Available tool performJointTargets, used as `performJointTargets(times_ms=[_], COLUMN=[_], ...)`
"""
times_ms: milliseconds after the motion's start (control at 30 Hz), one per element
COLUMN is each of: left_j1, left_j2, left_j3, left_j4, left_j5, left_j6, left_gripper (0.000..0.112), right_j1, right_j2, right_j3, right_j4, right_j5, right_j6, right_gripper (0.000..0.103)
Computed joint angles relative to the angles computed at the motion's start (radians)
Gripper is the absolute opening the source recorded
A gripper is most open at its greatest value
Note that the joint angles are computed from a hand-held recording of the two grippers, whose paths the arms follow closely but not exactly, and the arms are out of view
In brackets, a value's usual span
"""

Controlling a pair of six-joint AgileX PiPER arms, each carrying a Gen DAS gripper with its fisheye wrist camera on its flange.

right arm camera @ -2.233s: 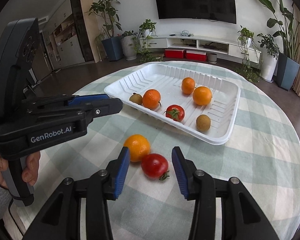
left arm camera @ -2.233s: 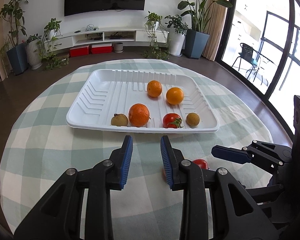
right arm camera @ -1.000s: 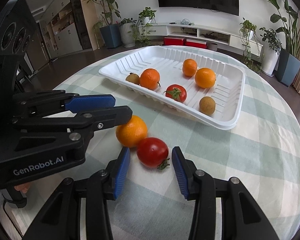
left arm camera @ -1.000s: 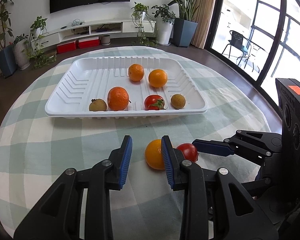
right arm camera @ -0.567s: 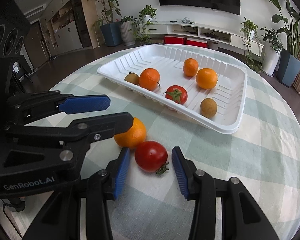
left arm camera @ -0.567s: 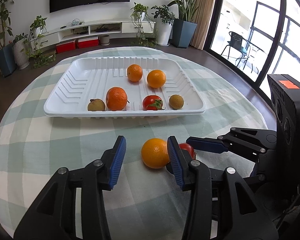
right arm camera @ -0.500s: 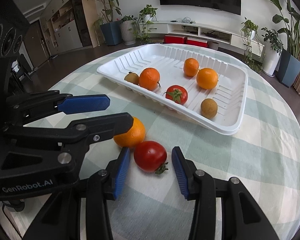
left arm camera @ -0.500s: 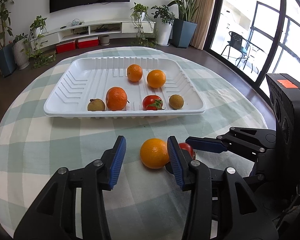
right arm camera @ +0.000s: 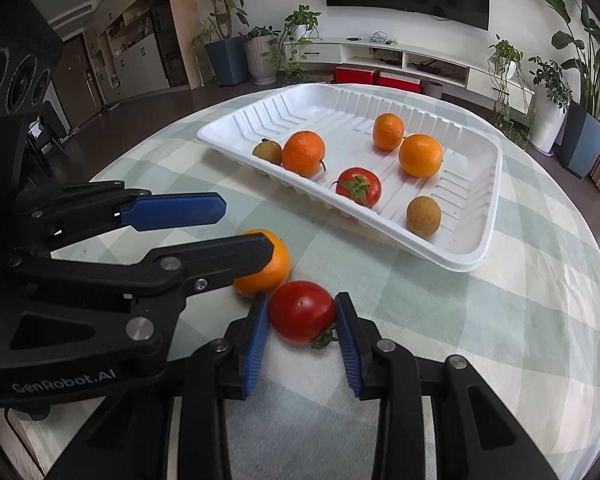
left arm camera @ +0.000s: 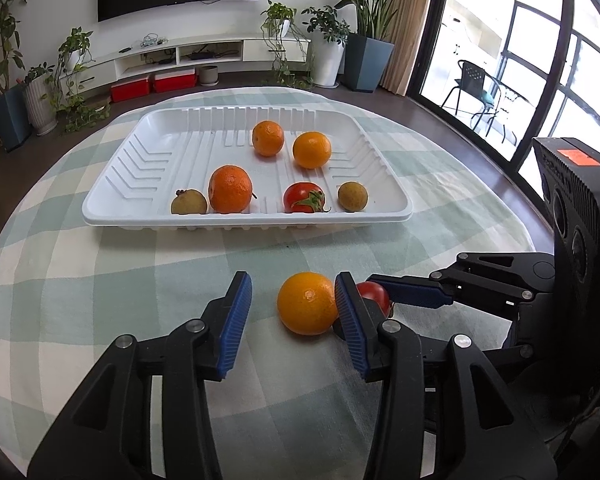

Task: Organize fruits
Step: 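Close the left tool on the orange while the right tool closes on the red tomato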

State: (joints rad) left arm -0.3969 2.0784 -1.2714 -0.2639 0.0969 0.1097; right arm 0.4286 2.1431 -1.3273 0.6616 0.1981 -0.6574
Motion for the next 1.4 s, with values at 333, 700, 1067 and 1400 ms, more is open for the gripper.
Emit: performJointTargets(times_ms=[333, 700, 1067, 1400], left_j1=[-0.001, -0.011, -0.002, 0.01], left_j2=[0.022, 0.062, 0.087, 0.107], left_j3=[-0.019, -0.06, -0.081, -0.095], left_j4=[-0.061, -0.052, -0.184, -0.352], left_j5=[0.013, 0.038, 0.051, 0.073], left_j6=[0.062, 0.052, 0.182, 0.346], left_gripper=[0.041, 0.042, 0.042, 0.036], right_j1=[-0.018, -0.018, -0.013, -0.007], right_j2=[-0.028, -0.046, -0.048, -0.048], right_j3=[0.039, 0.076, 0.086, 0.093], right_j4=[0.071, 0.108, 0.082, 0.045], right_j5=[0.006, -0.015, -0.026, -0.038], right_j6=[-0.056, -0.069, -0.045, -0.015], right_gripper=[0.036, 0.036, 0.036, 0.036])
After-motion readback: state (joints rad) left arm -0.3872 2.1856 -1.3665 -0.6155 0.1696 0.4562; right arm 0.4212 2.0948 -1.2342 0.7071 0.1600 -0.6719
